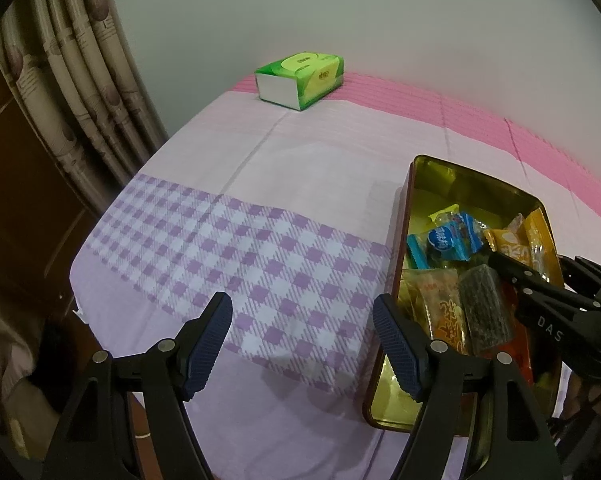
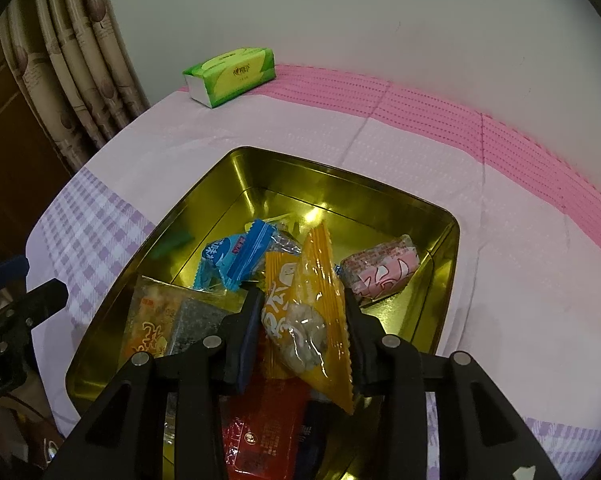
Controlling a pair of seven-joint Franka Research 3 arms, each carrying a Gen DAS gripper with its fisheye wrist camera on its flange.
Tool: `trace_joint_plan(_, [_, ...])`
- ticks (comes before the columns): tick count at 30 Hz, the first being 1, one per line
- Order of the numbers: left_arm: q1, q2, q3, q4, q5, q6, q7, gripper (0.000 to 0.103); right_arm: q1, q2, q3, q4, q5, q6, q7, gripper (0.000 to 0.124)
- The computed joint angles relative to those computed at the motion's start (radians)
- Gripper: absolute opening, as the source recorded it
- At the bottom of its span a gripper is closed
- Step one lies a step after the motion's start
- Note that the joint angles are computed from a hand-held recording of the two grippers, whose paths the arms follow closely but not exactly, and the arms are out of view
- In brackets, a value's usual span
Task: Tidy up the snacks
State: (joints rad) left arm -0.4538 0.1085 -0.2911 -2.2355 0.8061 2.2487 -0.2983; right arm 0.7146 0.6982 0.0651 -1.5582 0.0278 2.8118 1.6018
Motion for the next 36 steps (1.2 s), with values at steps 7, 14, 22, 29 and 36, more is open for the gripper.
trace_joint_plan(7, [-0.003, 0.007, 0.000, 0.008, -0.001, -0.007, 0.011, 0.073, 0.012, -0.016, -0.015, -0.024, -0.010, 0.026, 0.015, 0.044])
trace_joint_plan(14, [-0.005, 0.010, 0.001, 0.010, -0.004, -0.011, 0.018, 0.074, 0.016, -0.062, -0.020, -0.084, -0.012, 0.072, 0.032, 0.064])
trace_joint_plan(22, [-0.006, 0.016, 0.002, 0.016, -0.006, -0.011, 0.025, 0.074, 0.029, -0.185, -0.029, -0.255, -0.002, 0.159, 0.067, 0.083])
trace_joint_plan(29, [-0.011, 0.023, 0.002, 0.024, -0.001, -0.009, 0.038, 0.074, 0.044, -0.256, -0.045, -0.358, -0.015, 0.183, 0.130, 0.094])
trace_joint_plan(36, [-0.014, 0.025, 0.002, 0.027, -0.003, -0.012, 0.041, 0.074, 0.067, -0.265, -0.062, -0.391, -0.071, 0.172, 0.172, 0.097])
